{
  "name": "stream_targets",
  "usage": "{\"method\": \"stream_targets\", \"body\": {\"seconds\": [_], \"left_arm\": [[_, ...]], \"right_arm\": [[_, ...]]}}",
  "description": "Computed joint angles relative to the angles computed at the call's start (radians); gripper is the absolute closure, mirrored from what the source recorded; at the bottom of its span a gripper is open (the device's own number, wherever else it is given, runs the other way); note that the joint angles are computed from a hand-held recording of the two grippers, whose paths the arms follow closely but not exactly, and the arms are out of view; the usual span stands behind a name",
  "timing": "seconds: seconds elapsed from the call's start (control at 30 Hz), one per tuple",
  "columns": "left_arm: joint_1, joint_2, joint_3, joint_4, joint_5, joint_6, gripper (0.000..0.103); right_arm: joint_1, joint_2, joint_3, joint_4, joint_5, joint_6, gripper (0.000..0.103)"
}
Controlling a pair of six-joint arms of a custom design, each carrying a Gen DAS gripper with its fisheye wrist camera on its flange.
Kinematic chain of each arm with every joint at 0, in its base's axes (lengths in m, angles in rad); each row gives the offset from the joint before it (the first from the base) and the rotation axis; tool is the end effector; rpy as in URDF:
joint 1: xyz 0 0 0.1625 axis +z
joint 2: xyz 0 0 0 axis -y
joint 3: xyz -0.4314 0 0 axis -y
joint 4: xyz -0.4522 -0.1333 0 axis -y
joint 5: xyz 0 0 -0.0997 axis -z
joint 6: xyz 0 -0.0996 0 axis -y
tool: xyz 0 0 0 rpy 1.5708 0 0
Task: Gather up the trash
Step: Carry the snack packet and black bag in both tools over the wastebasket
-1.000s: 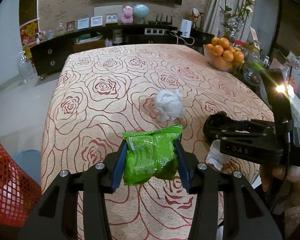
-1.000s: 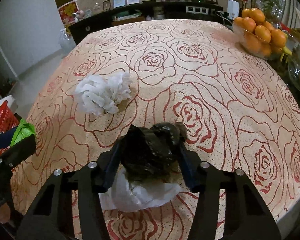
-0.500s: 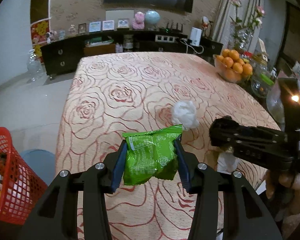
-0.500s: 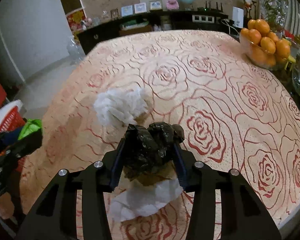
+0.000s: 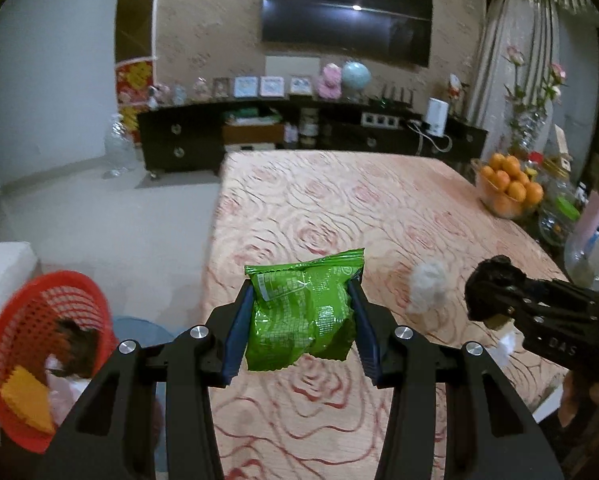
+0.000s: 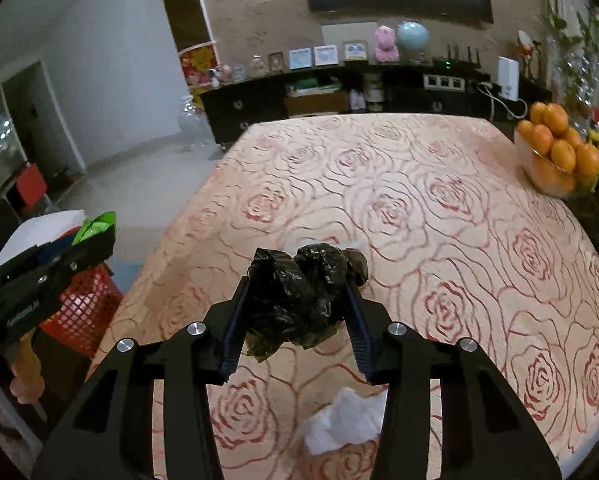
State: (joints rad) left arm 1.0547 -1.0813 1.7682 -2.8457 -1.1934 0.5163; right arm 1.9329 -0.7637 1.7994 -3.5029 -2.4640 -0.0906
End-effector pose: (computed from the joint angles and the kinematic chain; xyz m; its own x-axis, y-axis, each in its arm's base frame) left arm -0.1911 -0.6812 0.2347 -0.5882 0.6016 -0.5405 0.8060 0.4906 -0.3310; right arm 0.2835 -0.5911 0.1107 -0.7785 0.2927 0.5552 -0.2928 0.6129 -0.7339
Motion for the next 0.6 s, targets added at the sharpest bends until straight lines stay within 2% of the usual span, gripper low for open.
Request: {"method": "stream_targets", "body": {"seconds": [0.2, 0.4, 0.6], "left_arm": [[0.007, -0.011, -0.012, -0.05, 0.023, 0.004, 0.059], [0.014, -0.013, -0.028, -0.088, 0.05, -0.001, 0.059], [0.017, -0.007, -0.05, -0.112, 0.069, -0.001, 0.059]], "right_arm": [[0.007, 0.002, -0.052, 0.07, 0.07, 0.012, 0.059], [0.026, 0.042, -0.16, 0.118, 0.103, -0.063, 0.059], [0.032, 0.096, -0.282, 0.197, 0.17, -0.141, 0.059]]}}
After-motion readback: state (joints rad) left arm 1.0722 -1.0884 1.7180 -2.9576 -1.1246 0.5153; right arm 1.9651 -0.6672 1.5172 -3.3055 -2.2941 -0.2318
